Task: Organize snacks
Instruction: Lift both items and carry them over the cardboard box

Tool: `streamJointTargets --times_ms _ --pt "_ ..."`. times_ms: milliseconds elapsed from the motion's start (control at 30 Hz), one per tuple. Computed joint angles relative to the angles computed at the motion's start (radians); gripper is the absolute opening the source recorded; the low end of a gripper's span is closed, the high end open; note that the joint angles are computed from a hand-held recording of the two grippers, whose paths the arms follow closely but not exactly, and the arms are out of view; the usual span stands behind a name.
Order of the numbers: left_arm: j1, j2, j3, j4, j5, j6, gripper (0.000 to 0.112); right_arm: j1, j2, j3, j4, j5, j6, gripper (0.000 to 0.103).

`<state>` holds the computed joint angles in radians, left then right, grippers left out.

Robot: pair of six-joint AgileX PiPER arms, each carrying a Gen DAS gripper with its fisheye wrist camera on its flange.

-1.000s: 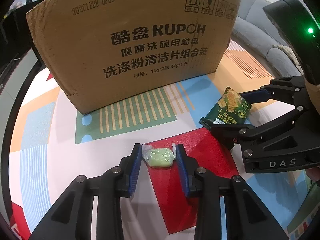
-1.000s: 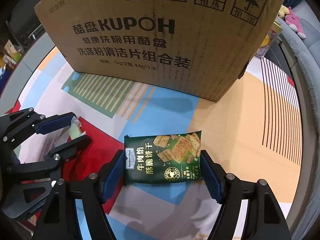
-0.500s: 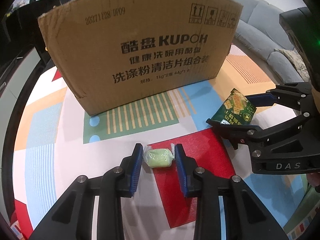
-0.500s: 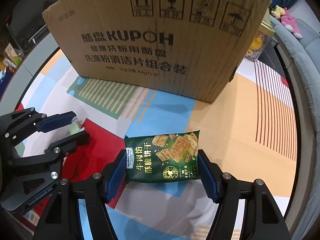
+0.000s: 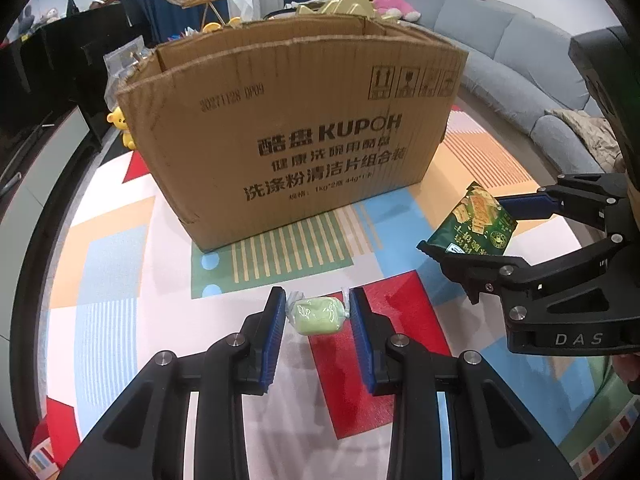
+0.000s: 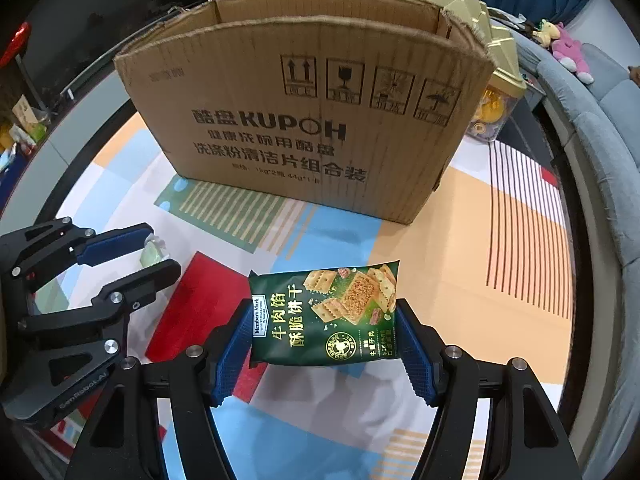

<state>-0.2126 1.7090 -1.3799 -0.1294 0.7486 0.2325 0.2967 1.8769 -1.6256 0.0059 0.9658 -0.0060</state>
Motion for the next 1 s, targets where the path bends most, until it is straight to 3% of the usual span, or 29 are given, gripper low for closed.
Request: streamJointTargets --times_ms 400,1000 --pt "0.001 -0.070 0.011 0.012 0.014 -0.030 0.032 0.027 -0.090 0.021 -0.031 0.022 0.046 0.068" --pt "0.009 -0.135 -0.090 0.061 0.109 -0.122 0.032 0.063 -0.175 -0.023 -0.064 0.061 0.153 0.068"
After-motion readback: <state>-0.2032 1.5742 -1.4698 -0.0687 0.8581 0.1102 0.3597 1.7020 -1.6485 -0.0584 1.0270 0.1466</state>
